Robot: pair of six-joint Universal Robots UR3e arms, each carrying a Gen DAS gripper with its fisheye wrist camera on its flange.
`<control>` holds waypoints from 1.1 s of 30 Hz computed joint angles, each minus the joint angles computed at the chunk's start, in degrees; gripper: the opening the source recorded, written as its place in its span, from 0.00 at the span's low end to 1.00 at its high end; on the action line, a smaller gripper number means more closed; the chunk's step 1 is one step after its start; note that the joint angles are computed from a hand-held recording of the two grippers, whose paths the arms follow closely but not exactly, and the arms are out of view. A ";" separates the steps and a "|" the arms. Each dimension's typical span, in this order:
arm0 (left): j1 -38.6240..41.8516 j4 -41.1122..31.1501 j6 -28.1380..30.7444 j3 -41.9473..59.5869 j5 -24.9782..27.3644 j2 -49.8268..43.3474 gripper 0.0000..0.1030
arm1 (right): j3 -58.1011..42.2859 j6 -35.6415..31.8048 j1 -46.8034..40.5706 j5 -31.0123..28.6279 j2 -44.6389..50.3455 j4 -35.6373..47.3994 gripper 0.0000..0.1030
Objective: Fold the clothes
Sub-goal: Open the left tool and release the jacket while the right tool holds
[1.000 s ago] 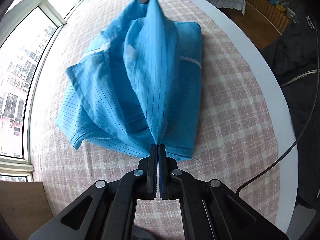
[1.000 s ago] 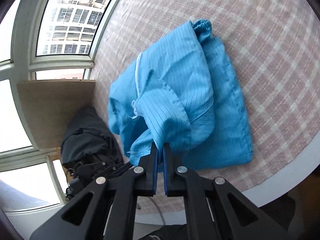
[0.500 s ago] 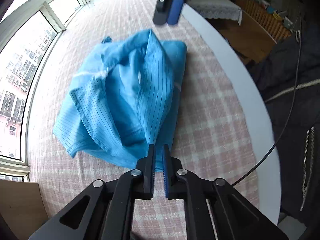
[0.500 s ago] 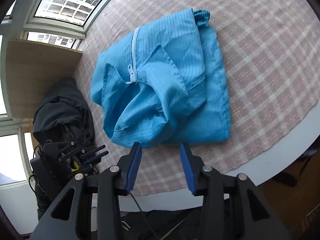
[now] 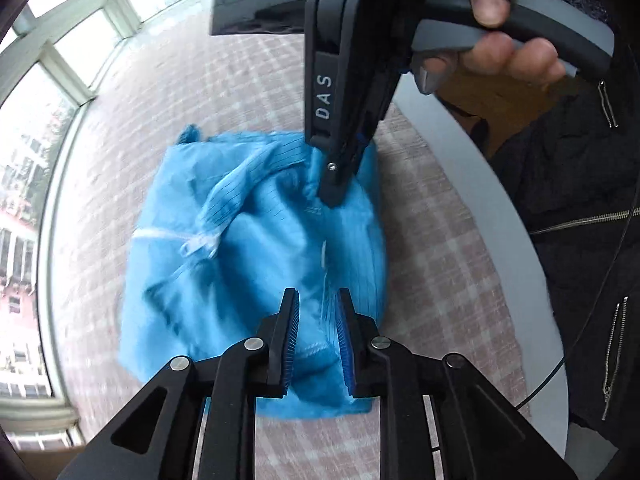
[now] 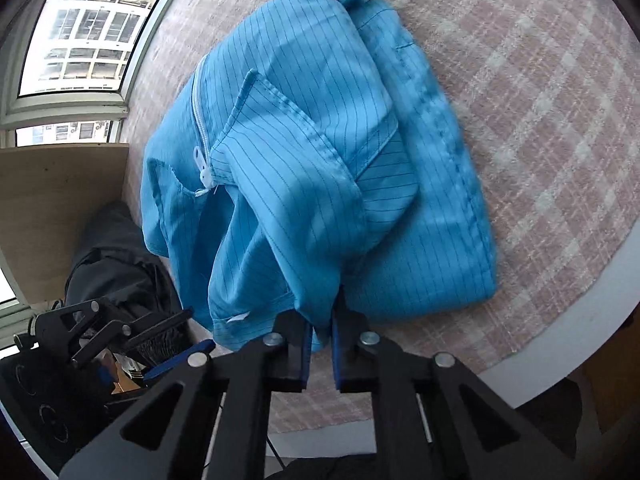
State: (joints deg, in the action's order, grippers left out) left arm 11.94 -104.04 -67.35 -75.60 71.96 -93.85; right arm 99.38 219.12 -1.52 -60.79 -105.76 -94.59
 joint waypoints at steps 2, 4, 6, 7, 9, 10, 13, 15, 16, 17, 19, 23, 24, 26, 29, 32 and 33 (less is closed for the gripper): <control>-2.83 -2.94 -1.98 3.76 1.40 -4.16 0.18 | 0.57 0.16 -0.56 -0.57 -1.92 0.36 0.06; -4.43 0.33 -3.37 1.26 4.39 -5.48 0.18 | 0.30 0.28 -0.10 -1.73 -2.88 0.38 0.06; -5.80 4.73 -4.69 -2.24 7.67 -6.50 0.18 | 0.67 0.53 0.66 -2.71 -3.22 -0.52 0.06; -6.49 6.84 -5.34 -3.78 9.30 -7.16 0.18 | 1.46 0.83 0.80 -2.75 -3.50 -1.00 0.06; -6.21 4.60 -6.52 -0.59 9.19 -8.88 0.18 | 3.34 1.11 0.79 -2.41 -3.99 -2.03 0.05; -5.94 2.75 -7.13 1.89 8.31 -9.48 0.17 | 4.44 1.35 0.66 -2.09 -4.32 -2.61 0.05; -5.89 -5.78 -6.40 10.97 3.76 -11.40 0.16 | 6.70 1.81 0.04 -0.50 -5.05 -4.08 0.05; -7.65 -8.88 -6.51 14.65 1.60 -12.77 0.16 | 6.36 2.45 0.83 -1.27 -4.46 -4.91 0.05; -8.87 -7.91 -6.68 14.18 1.16 -12.73 0.16 | 5.81 2.91 1.59 -2.20 -3.89 -5.35 0.05; -10.29 -5.57 -7.16 12.48 1.31 -12.60 0.16 | 5.07 3.42 2.56 -3.56 -3.29 -5.66 0.05; -12.77 -0.36 -9.01 8.87 2.91 -13.40 0.16 | 3.63 3.83 4.63 -6.74 -2.22 -6.09 0.05; -13.38 10.50 -13.68 2.93 4.53 -16.03 0.15 | 4.92 3.18 4.91 -8.62 -2.89 -6.23 0.05; -13.09 11.07 -14.47 3.07 4.75 -16.25 0.15 | 5.58 3.09 4.73 -8.55 -3.12 -6.43 0.05; -12.09 11.25 -14.73 3.59 4.99 -15.32 0.14 | 6.57 2.70 4.30 -7.86 -3.30 -6.93 0.05; -7.60 5.13 -12.52 7.97 2.85 -12.72 0.14 | 6.55 1.47 3.76 -6.91 -3.52 -6.62 0.05; -2.09 -3.44 -8.61 14.09 1.53 -10.71 0.15 | 5.23 -0.11 3.21 -6.76 -3.72 -4.33 0.06; -0.44 -4.69 -7.09 13.24 1.78 -8.95 0.15 | 4.43 -0.73 3.28 -6.42 -2.85 -3.69 0.07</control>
